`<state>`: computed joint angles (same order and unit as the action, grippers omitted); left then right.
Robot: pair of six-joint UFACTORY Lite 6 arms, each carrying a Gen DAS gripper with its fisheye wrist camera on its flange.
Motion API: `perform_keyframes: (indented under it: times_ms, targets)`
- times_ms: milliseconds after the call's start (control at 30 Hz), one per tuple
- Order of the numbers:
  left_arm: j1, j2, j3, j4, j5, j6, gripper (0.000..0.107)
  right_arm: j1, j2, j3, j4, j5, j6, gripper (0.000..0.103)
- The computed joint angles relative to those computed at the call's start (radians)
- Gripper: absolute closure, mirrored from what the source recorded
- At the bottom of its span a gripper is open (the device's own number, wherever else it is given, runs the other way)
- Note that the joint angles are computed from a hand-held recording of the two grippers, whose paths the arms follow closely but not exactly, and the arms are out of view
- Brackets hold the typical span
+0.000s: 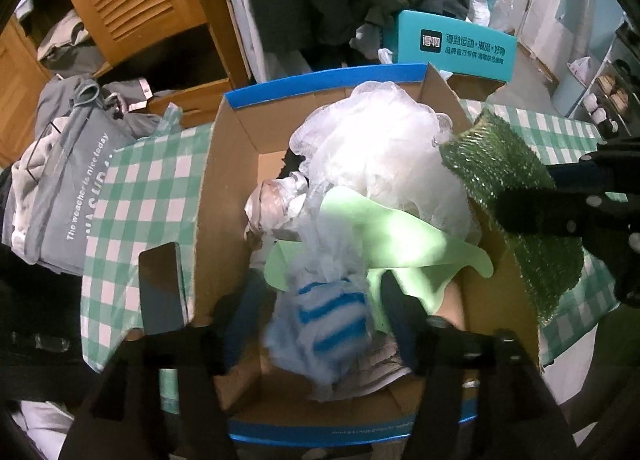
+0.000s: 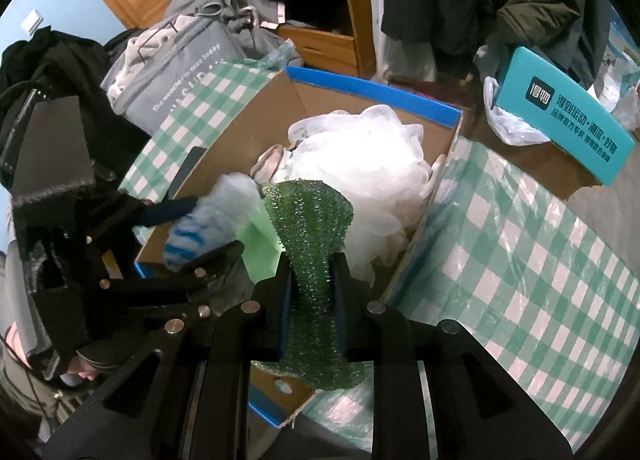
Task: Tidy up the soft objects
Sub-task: 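Open left tool to drop the sock into the box while right tool drops the scrubber in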
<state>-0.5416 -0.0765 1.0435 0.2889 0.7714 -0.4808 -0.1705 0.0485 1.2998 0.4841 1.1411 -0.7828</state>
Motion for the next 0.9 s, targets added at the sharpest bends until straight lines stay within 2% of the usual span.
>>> perform_keyframes:
  times_ms: [33, 333, 633, 700, 900]
  targets:
    - [0.001, -0.006, -0.001, 0.003, 0.0, -0.001, 0.032, -0.002, 0.0, 0.0, 0.002, 0.001, 0.001, 0.075]
    - [0.023, -0.032, 0.021, -0.045, 0.027, 0.038, 0.028, -0.031, -0.003, 0.016, 0.012, 0.006, -0.003, 0.058]
    - [0.001, -0.046, 0.079, -0.057, 0.059, 0.028, 0.025, -0.089, -0.058, 0.011, 0.008, -0.017, -0.03, 0.05]
    - [-0.004, -0.048, 0.093, -0.055, 0.065, 0.023, 0.019, -0.111, -0.072, 0.018, 0.011, -0.02, -0.044, 0.049]
    - [-0.044, -0.044, 0.151, -0.013, 0.094, -0.031, 0.018, -0.181, -0.097, 0.046, 0.039, -0.014, -0.081, 0.04]
